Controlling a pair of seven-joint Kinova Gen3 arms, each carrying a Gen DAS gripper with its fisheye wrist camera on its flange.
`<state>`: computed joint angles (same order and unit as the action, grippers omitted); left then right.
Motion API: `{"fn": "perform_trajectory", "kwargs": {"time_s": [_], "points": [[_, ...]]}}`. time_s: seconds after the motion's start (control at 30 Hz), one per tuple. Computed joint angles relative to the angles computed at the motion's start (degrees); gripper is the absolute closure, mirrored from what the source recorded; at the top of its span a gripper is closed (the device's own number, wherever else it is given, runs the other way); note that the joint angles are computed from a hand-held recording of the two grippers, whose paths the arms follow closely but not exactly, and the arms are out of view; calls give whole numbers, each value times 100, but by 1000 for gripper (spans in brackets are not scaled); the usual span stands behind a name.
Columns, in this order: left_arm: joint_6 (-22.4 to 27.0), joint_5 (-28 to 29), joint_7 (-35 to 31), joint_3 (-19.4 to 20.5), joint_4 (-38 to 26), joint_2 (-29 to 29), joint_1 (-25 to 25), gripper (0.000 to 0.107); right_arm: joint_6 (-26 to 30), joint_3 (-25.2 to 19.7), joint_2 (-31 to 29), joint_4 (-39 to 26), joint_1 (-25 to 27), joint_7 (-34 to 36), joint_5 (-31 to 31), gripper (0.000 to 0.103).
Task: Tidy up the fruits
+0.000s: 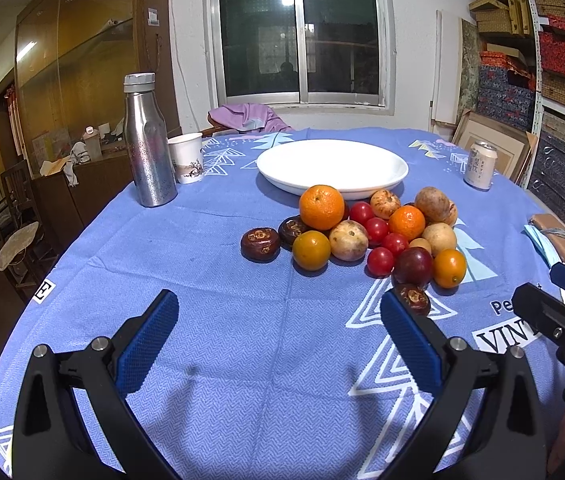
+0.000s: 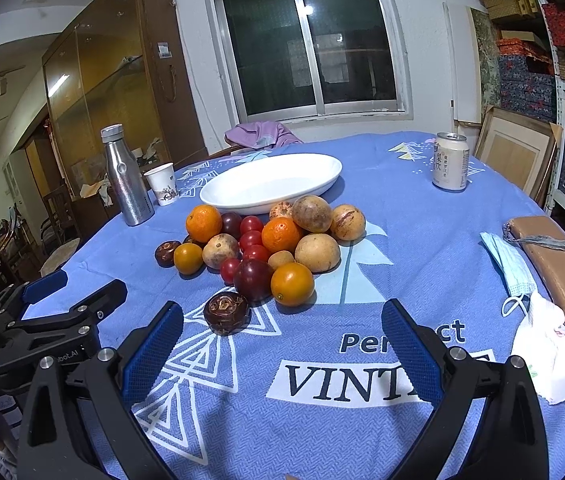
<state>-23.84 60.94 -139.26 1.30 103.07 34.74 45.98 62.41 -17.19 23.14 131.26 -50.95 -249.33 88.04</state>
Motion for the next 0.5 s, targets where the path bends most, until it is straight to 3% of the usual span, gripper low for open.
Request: {"fn": "perform_trajectory", "kwargs": {"time_s": [0.5], "points": [[7, 19, -16, 10, -8, 10, -4, 8, -6, -2, -4, 0, 1, -5, 0, 3]]}}
